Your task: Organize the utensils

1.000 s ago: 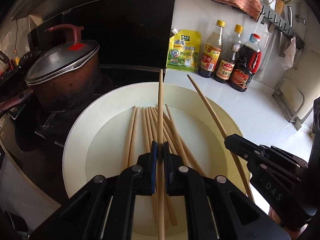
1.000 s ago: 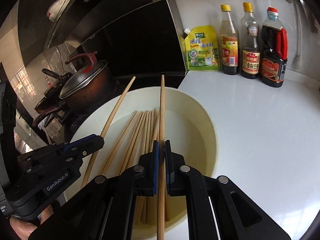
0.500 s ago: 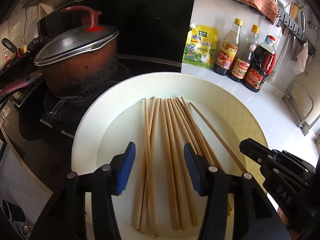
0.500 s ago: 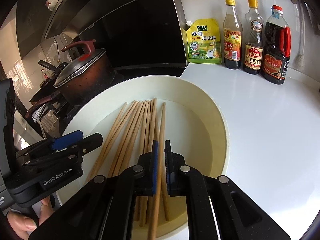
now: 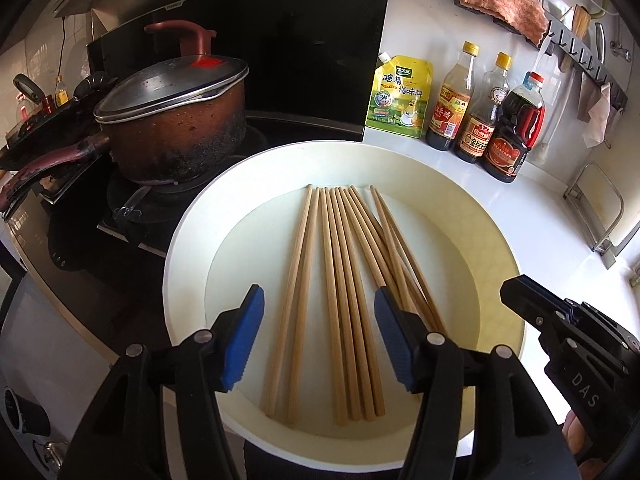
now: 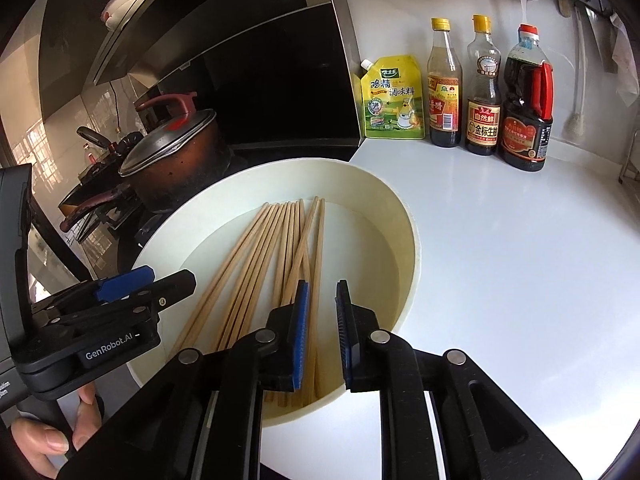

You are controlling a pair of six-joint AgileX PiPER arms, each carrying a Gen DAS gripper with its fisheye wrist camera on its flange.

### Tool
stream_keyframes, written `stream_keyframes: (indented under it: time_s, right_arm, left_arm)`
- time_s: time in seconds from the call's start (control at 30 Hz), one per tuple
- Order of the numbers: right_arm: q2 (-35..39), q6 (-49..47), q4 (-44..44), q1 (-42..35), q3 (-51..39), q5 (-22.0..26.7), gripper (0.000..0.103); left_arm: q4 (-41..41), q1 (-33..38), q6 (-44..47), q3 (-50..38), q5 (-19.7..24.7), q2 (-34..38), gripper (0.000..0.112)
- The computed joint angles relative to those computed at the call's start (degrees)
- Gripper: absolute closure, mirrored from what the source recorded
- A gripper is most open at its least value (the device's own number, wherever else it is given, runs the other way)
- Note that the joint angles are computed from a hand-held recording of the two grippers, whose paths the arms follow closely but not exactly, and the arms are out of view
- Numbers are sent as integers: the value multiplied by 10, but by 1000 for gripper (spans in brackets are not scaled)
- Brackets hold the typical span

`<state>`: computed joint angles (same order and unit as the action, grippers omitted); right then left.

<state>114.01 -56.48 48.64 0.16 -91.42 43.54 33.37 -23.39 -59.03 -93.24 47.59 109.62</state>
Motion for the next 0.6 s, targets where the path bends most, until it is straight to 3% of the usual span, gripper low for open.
stream_keyframes:
  time_s: [0.6]
  right_arm:
    - [-55, -63, 45, -25, 74, -11, 78]
  left_arm:
    - [54, -49, -54, 5, 46, -21, 50]
